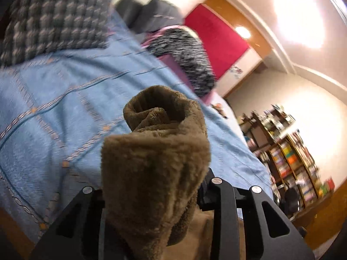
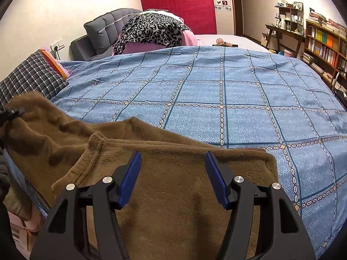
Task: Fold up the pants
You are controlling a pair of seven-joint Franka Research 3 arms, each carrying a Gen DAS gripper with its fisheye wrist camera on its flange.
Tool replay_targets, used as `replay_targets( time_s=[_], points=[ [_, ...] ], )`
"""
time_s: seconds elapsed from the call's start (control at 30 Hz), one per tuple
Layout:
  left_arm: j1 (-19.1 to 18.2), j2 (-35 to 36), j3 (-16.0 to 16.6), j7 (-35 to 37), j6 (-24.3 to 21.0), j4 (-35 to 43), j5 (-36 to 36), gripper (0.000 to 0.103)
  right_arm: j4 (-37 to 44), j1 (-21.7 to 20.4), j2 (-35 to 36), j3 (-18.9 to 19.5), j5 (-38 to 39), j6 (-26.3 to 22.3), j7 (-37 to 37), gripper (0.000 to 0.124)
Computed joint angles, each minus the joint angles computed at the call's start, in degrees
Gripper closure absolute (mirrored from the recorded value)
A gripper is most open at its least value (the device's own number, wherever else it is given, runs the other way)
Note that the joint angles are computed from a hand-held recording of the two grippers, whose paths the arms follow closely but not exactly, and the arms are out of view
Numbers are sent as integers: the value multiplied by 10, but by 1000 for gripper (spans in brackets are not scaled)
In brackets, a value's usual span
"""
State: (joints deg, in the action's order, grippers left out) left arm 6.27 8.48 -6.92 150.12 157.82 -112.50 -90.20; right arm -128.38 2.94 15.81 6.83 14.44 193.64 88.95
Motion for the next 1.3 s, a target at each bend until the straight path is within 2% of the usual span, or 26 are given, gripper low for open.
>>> replay_targets(
  time_s=[0.17,0.27,0.5,0.73,0.97,1.07,1.2,1.3],
  points=[
    [-29,-47,-12,29,-2,-17,-1,71,-25,-77,-8,59,-46,20,45,62],
    [-55,-70,-18,39,8,-31,3,71,-40,-110,-12,78,-86,32,86,61],
    [-126,-80,-42,43,60,-38,39,71,-75,-152,-23,80,-180,66,187,61],
    [-176,-48,-72,-31,76,-24,154,71,-110,-197,-32,68,-280,100,301,61],
    [-206,5,-113,-129,125,-12,313,71,-133,-202,-34,23,-337,132,374,61],
    [-215,35,-119,-190,136,-4,396,71,-143,-198,-36,0,-356,146,396,61],
    [-251,71,-91,-302,135,8,534,69,-147,-187,-35,-25,-371,154,417,61],
    [-261,82,-87,-343,134,4,595,65,-147,-187,-32,-33,-382,156,432,61]
  ],
)
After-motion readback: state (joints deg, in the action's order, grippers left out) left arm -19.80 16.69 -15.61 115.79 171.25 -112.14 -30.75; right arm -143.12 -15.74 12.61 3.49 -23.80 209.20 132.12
